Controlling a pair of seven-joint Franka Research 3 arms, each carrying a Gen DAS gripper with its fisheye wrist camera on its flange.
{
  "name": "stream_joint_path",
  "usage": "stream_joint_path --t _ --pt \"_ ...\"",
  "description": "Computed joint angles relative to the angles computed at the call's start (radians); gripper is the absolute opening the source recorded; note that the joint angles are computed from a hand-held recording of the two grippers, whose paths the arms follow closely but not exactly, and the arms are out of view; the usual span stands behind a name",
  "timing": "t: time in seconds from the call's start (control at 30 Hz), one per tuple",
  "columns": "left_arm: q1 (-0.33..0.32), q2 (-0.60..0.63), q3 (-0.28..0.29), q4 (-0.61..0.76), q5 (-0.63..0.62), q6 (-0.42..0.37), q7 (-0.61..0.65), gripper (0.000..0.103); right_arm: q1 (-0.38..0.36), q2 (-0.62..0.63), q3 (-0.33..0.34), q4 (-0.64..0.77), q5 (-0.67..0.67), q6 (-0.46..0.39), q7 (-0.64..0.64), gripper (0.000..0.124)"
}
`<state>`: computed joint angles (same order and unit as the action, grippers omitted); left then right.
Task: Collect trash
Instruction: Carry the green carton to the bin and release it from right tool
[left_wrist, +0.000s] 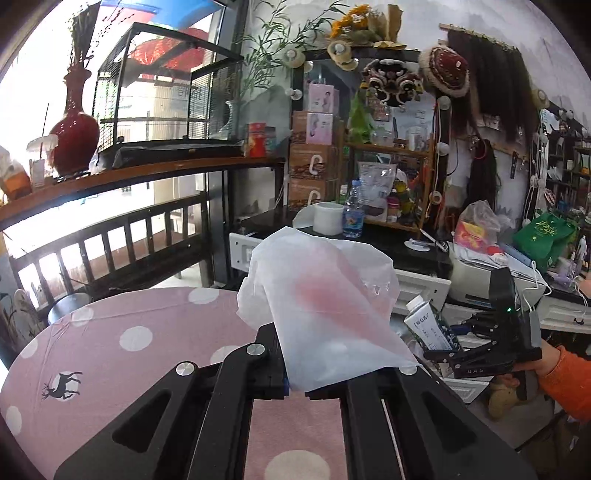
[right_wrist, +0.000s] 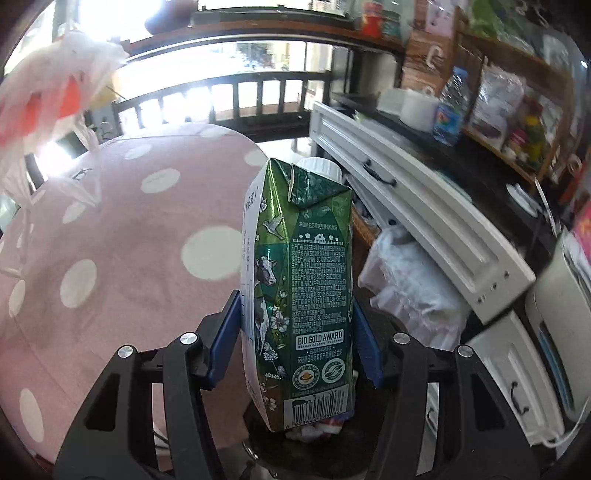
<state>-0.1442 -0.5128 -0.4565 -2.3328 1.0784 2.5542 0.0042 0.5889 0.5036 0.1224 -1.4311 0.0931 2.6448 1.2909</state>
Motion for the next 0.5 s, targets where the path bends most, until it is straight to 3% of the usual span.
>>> stream_joint_path --t 0.17,0.27,0.5 --pt "-0.003 0.151 -0.041 0.119 0.064 0.024 -0.061 0.005 0.004 -0.020 -0.062 -0.122 -0.052 0.018 0.119 0.057" --pt "-0.035 0.242 -0.060 0.188 0.104 -0.036 -0.070 0.005 0.003 0.021 -0.072 -0.124 -0.066 -0.023 0.180 0.057" --pt "-0.129 0.394 -0.013 0.280 0.114 -0.045 -0.073 0.005 0.012 0.144 -0.086 -0.057 -0.113 -0.099 0.267 0.057"
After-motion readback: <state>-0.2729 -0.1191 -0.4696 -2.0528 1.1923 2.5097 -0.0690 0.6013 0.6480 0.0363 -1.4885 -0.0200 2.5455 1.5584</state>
